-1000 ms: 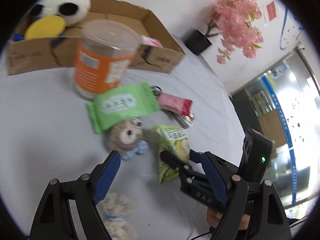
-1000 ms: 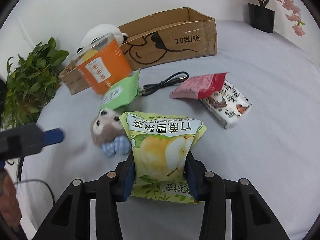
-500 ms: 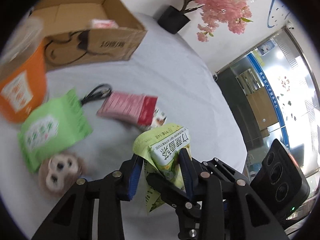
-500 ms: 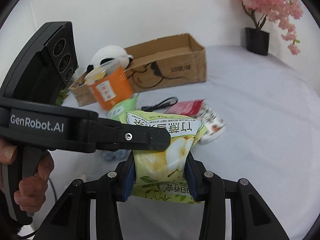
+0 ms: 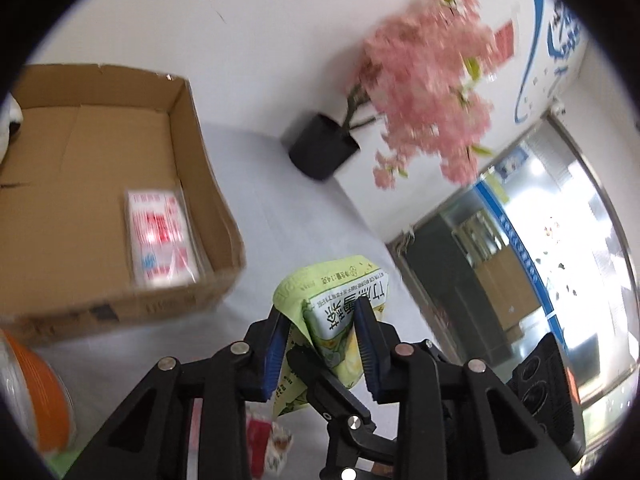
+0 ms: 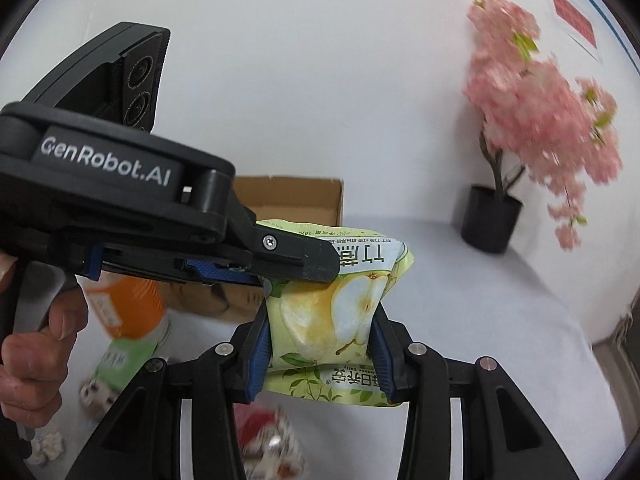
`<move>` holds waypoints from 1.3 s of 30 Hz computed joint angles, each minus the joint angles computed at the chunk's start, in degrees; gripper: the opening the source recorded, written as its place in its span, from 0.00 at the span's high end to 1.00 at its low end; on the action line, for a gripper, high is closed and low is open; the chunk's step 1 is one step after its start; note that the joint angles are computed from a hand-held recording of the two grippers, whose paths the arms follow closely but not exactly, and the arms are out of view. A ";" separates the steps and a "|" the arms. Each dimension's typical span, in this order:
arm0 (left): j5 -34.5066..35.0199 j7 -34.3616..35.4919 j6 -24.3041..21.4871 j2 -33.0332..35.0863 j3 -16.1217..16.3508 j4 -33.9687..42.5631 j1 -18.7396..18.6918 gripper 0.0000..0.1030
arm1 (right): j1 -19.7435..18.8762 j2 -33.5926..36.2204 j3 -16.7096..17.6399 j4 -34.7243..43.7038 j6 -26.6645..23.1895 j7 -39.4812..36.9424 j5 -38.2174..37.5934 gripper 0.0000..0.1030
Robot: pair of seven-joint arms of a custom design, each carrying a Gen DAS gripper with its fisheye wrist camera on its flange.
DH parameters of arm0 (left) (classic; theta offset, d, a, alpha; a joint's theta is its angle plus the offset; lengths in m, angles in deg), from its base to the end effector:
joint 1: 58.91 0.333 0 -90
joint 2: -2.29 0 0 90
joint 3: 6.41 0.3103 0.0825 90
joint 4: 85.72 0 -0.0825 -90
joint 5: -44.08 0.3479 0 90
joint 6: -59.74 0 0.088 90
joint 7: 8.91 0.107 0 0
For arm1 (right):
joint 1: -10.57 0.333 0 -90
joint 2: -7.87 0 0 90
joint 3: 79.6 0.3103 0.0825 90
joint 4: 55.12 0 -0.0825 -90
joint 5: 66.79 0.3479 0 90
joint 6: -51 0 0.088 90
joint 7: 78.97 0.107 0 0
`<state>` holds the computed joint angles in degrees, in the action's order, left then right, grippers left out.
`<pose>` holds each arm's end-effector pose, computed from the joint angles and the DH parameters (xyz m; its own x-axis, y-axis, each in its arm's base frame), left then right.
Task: Organize soft objects
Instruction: 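Carry the pear-print packet into the box and open the right tool, then move the right tool to the brown plush toy and grasp it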
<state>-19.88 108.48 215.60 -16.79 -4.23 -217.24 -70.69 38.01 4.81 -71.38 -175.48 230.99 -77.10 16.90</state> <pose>0.4587 -0.0424 0.5600 -0.0686 -0.7583 0.6483 -0.7103 -0.4192 -0.5655 0.4665 0.2288 0.5209 0.6097 -0.7889 0.0763 -0.3229 -0.3352 -0.8851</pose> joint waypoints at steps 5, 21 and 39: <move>1.11 -4.14 2.88 3.45 0.53 4.22 3.07 0.70 | -2.11 8.94 0.14 12.41 -7.41 5.41 -6.96 0.60; 33.44 -31.28 -0.25 6.76 -3.35 7.91 12.73 0.40 | -5.92 31.96 -1.21 42.37 -34.49 54.89 -46.01 0.46; 62.00 -41.27 1.17 -30.62 -7.73 -19.91 14.50 0.10 | -6.72 -7.31 -2.00 -5.99 -29.60 24.77 -24.13 0.09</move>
